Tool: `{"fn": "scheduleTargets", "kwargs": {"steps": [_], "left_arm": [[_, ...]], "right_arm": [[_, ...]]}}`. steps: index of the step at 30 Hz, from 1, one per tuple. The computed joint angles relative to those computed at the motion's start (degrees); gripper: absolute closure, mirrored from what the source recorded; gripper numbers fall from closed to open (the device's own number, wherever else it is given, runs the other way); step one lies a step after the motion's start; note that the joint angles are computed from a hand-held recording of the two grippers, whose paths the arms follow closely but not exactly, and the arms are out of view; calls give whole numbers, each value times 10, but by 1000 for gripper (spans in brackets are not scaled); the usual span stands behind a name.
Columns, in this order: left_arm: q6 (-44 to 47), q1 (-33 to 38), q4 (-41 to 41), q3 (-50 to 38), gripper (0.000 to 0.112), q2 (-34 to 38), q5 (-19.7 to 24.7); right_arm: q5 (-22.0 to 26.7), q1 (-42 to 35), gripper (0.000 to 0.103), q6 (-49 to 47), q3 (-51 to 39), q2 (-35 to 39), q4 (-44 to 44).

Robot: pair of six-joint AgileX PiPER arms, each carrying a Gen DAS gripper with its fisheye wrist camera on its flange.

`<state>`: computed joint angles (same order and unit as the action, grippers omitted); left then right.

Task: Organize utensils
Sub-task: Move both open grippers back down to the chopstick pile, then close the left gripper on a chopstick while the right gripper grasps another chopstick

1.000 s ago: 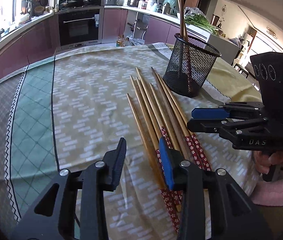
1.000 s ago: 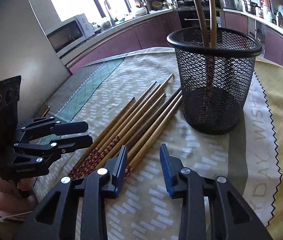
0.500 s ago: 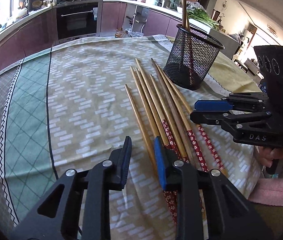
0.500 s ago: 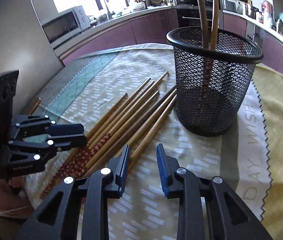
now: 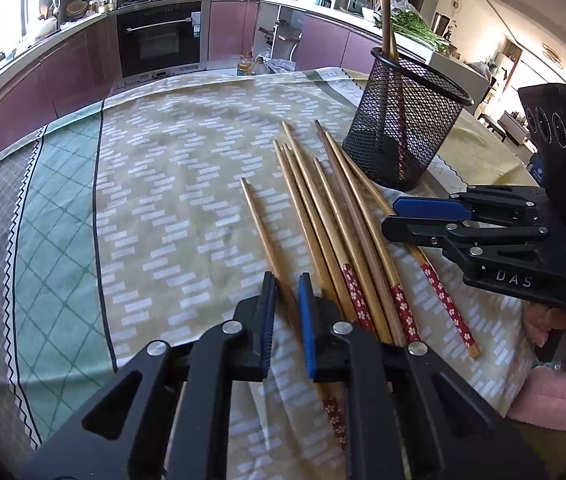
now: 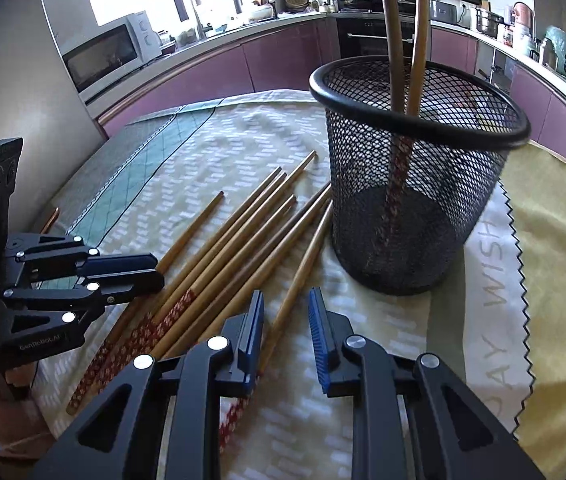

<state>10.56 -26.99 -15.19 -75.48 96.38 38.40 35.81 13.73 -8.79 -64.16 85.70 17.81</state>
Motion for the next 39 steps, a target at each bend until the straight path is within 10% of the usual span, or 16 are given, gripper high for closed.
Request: {"fn": "scheduleTargets", "kwargs": {"steps": [17, 39], "left_arm": [[27, 14, -66, 38, 105, -39, -28], [53, 16, -73, 17, 103, -7, 7]], "right_arm": [[13, -49, 98, -130, 33, -40, 155], [45, -7, 97, -116, -9, -5, 102]]}}
